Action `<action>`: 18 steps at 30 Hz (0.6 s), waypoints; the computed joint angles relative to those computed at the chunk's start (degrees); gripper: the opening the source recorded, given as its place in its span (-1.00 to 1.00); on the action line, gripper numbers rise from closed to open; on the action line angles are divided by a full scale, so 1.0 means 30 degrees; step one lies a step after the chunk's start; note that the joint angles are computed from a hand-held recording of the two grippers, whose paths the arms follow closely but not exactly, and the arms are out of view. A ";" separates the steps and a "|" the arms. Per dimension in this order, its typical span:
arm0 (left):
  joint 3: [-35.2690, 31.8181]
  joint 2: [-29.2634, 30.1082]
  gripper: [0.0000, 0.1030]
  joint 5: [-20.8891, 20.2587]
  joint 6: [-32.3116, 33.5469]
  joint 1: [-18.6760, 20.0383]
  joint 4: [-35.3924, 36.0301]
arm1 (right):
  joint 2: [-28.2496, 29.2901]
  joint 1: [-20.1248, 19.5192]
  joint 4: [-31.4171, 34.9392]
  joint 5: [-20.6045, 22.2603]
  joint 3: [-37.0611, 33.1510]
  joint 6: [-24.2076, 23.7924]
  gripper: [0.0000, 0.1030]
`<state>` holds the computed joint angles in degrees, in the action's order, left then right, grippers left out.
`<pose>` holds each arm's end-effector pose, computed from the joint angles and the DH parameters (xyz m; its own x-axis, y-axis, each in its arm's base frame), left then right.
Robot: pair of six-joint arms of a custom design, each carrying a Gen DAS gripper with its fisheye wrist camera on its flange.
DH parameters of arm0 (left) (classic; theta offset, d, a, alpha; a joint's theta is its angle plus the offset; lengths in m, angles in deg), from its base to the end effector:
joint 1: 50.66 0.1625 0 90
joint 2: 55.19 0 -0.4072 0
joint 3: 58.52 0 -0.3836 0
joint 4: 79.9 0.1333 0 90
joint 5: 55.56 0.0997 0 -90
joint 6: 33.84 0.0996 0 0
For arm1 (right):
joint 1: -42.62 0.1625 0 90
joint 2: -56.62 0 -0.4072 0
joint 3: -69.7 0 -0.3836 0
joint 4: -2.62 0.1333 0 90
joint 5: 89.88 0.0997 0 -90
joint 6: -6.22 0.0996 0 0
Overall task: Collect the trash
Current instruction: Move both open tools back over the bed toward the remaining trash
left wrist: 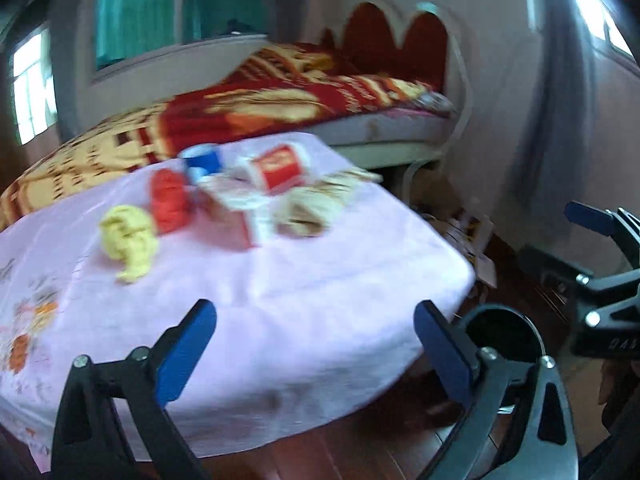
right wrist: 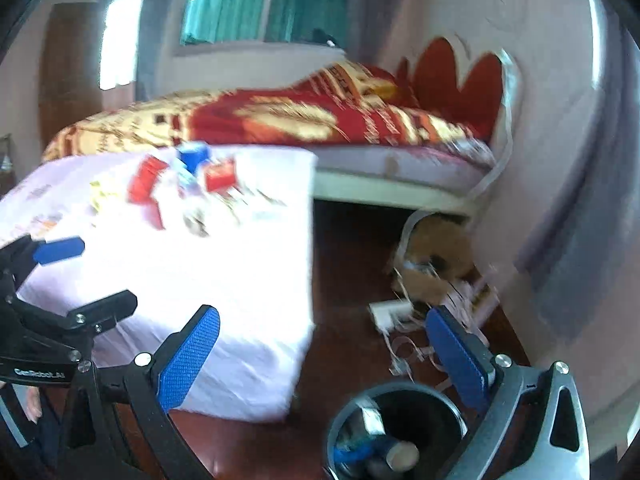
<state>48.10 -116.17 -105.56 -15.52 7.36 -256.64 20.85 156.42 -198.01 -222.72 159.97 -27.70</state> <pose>-0.1456 -0.6058 0.2524 -0.7039 0.2458 -0.6665 0.6535 0.5919 -0.4718 0.3301 -0.5860 0.1303 -0.6203 -0.1014 0.7778 -0.6881 0.5463 -0.4775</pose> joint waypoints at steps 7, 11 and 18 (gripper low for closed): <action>-0.0672 -0.0635 0.80 0.1006 0.0080 0.1233 -0.0245 | 0.1848 0.0324 0.2627 0.2320 -0.3064 0.1379 0.53; -0.1260 -0.0671 0.80 0.1462 -0.0148 0.1843 -0.0099 | 0.3113 0.0417 0.4671 0.3301 -0.5147 0.2213 0.48; -0.3361 0.0113 0.80 0.1642 0.0137 0.2851 0.0696 | 0.5605 0.0528 0.8419 0.3611 -0.9344 0.2506 0.48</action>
<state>38.01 -115.83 -100.63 -15.11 15.91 -254.55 37.67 158.01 -172.75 -211.89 131.94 -20.19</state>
